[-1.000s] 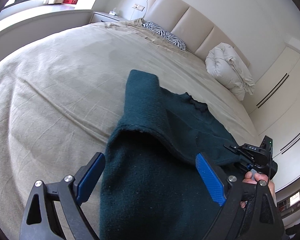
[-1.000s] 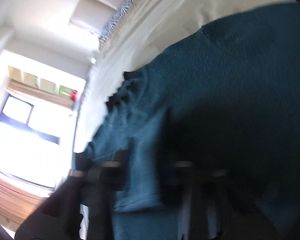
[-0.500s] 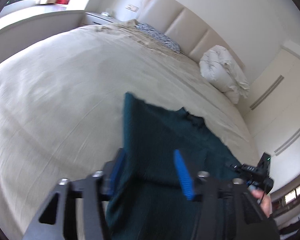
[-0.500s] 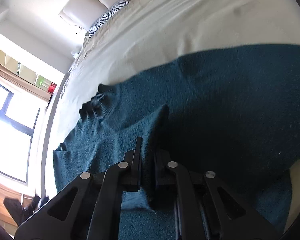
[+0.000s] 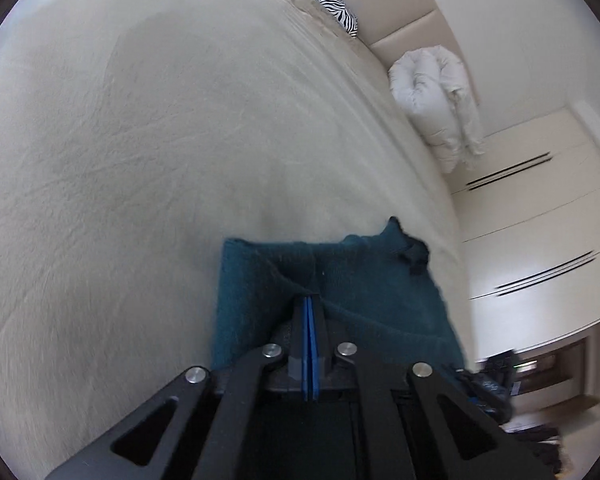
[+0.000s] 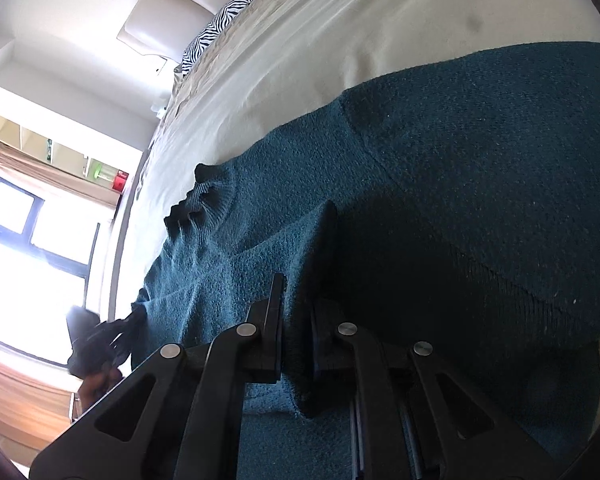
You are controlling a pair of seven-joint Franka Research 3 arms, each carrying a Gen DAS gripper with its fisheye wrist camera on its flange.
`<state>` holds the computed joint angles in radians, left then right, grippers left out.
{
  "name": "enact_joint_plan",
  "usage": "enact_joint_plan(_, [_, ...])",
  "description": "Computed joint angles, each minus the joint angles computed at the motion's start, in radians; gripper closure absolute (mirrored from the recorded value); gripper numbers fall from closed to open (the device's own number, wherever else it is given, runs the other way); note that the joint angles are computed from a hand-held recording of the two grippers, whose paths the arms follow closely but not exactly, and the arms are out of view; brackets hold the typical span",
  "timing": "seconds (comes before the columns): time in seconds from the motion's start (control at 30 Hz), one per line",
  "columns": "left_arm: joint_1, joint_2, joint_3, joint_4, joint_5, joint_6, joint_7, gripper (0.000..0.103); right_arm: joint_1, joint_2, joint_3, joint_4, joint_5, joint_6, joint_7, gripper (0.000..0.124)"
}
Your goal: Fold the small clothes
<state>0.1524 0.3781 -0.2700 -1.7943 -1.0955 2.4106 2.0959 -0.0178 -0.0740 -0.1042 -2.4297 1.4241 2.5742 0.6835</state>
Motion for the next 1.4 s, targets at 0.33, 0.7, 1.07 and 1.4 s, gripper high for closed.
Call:
enact_joint_plan(0.33, [-0.009,-0.182,0.038,-0.213,-0.132,-0.036,0.154,0.092,-0.009,-0.009,-0.007,-0.013,0.004,-0.031,-0.008,0.114])
enact_joint_plan(0.7, [-0.144,-0.392,0.123,-0.455,-0.141,0.083,0.25,0.076,-0.047,-0.133,-0.057,-0.148,0.039,-0.092,-0.067,0.108])
enact_joint_plan(1.07, [-0.362,-0.593,0.1,-0.616,0.013,0.329,0.105,0.028,-0.315,-0.428,-0.265,-0.372,-0.037,0.026,-0.021,0.063])
enact_joint_plan(1.4, [-0.484,-0.494,0.066,-0.542,0.111,0.367,-0.05,0.028,-0.451,-0.166,-0.407,-0.187,0.159,-0.172,-0.009,0.066])
